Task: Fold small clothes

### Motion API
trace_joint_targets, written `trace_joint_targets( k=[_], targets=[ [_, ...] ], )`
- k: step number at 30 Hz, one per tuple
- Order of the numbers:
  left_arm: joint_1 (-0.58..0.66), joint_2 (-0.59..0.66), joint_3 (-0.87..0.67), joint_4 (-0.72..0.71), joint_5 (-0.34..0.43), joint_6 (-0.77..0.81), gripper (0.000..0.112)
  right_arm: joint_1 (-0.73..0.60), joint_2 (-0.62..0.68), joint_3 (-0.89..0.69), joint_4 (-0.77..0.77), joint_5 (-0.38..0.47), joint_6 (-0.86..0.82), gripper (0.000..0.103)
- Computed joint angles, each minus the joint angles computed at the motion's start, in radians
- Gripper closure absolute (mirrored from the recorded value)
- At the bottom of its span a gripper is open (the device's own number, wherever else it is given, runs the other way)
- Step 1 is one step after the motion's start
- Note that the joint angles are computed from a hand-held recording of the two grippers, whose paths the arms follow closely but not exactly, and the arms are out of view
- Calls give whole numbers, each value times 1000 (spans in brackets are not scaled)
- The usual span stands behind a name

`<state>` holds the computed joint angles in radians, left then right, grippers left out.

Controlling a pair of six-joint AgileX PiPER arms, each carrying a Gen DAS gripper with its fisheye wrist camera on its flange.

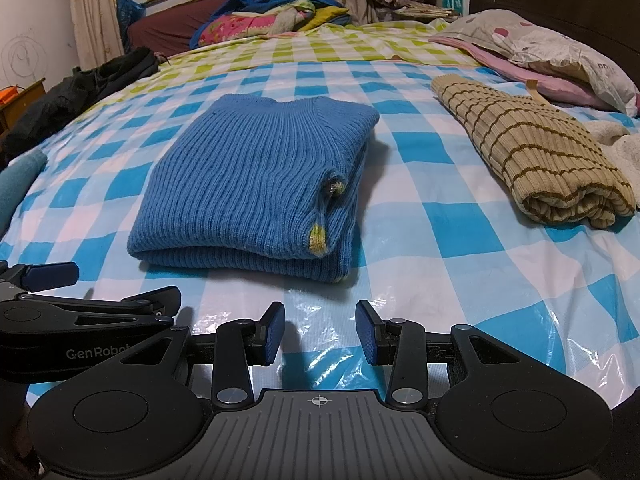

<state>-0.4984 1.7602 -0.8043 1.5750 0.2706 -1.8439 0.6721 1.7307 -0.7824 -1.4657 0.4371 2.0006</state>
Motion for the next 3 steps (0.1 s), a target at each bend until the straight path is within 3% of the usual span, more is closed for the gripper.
trace_joint_targets(
  k=[3],
  targets=[
    [-1, 0, 0, 1, 2, 0, 9, 0, 1, -1, 1, 0, -2, 64]
  ],
)
